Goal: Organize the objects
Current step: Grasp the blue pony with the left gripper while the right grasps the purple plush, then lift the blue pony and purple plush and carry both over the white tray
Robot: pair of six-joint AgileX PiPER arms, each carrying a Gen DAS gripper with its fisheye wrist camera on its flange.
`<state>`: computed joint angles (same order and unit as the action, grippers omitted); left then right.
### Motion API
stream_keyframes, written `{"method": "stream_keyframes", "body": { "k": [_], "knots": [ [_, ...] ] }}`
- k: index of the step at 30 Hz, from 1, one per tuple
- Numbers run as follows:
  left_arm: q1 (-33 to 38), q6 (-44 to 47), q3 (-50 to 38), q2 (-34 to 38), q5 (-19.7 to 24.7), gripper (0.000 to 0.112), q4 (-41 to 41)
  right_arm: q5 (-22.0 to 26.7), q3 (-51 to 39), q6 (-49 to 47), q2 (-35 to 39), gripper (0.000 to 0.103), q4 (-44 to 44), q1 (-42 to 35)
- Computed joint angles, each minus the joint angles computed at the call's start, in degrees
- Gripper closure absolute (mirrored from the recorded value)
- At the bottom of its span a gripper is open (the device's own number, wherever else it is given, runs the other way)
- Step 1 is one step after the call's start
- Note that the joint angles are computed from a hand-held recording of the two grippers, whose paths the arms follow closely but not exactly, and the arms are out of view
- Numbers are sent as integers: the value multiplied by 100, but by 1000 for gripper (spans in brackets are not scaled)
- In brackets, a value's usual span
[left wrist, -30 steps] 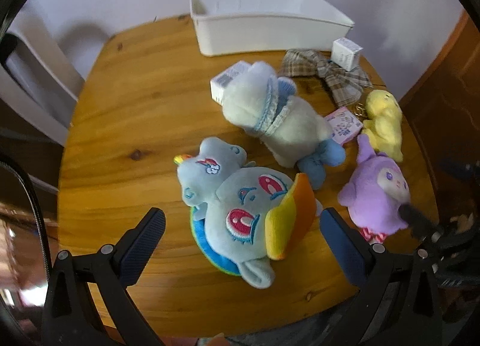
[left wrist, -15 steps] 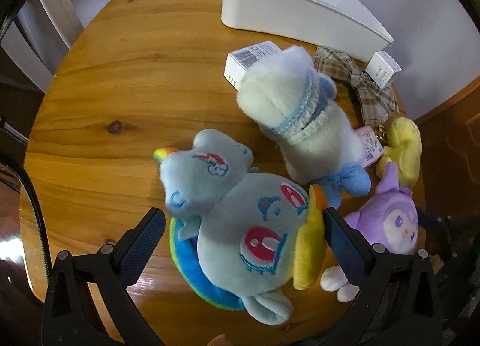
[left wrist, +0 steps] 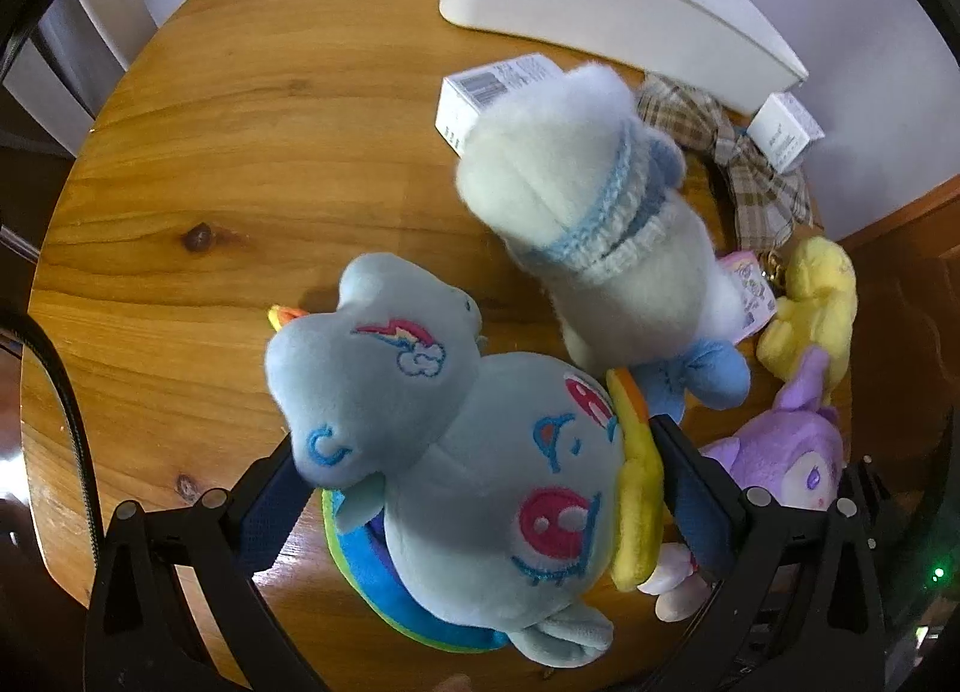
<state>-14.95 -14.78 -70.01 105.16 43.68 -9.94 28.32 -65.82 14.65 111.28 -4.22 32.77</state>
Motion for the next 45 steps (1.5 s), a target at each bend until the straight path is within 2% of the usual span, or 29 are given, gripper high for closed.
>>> {"method": "stream_keyframes", "body": {
  "k": [3, 6, 13, 18, 23, 24, 29, 32, 37, 41, 45],
  "knots": [
    [-33, 44, -21, 42, 78, 10, 4, -34, 13, 21, 9, 10, 30, 27],
    [-43, 145, 114, -77, -42, 17, -36, -62, 50, -12, -7, 10, 83, 25],
    [-253, -308, 469, -394, -318, 25, 609, -130, 156, 84, -69, 16, 35, 84],
    [-338, -654, 739, -654, -362, 28, 1020, 24, 95, 75, -142, 20, -43, 55],
    [-495, -995, 881, -998, -236, 29, 1277, 121, 52, 320, -248, 20, -190, 184],
    [-590, -1131, 730, -937, -178, 29, 1328, 116, 101, 399, -334, 20, -254, 209],
    [-718, -1365, 795, -1508, -7, 29, 1492, 151, 356, 903, -959, 20, -695, 361],
    [-688, -1194, 638, -1820, 255, 29, 1437, 252, 488, 1230, -1457, 20, -999, 486],
    [-995, -1198, 127, -2154, 828, 29, 1845, 640, 331, 1759, -2166, 20, -1720, 674],
    [-1107, -984, -665, -2240, 1342, 29, 2240, 1067, 16, 1885, -2755, 20, -2142, 752],
    [-1145, -679, -1563, -2150, 1824, 28, 2449, 1513, -658, 1876, -2913, 20, -2617, 746]
  ]
}}
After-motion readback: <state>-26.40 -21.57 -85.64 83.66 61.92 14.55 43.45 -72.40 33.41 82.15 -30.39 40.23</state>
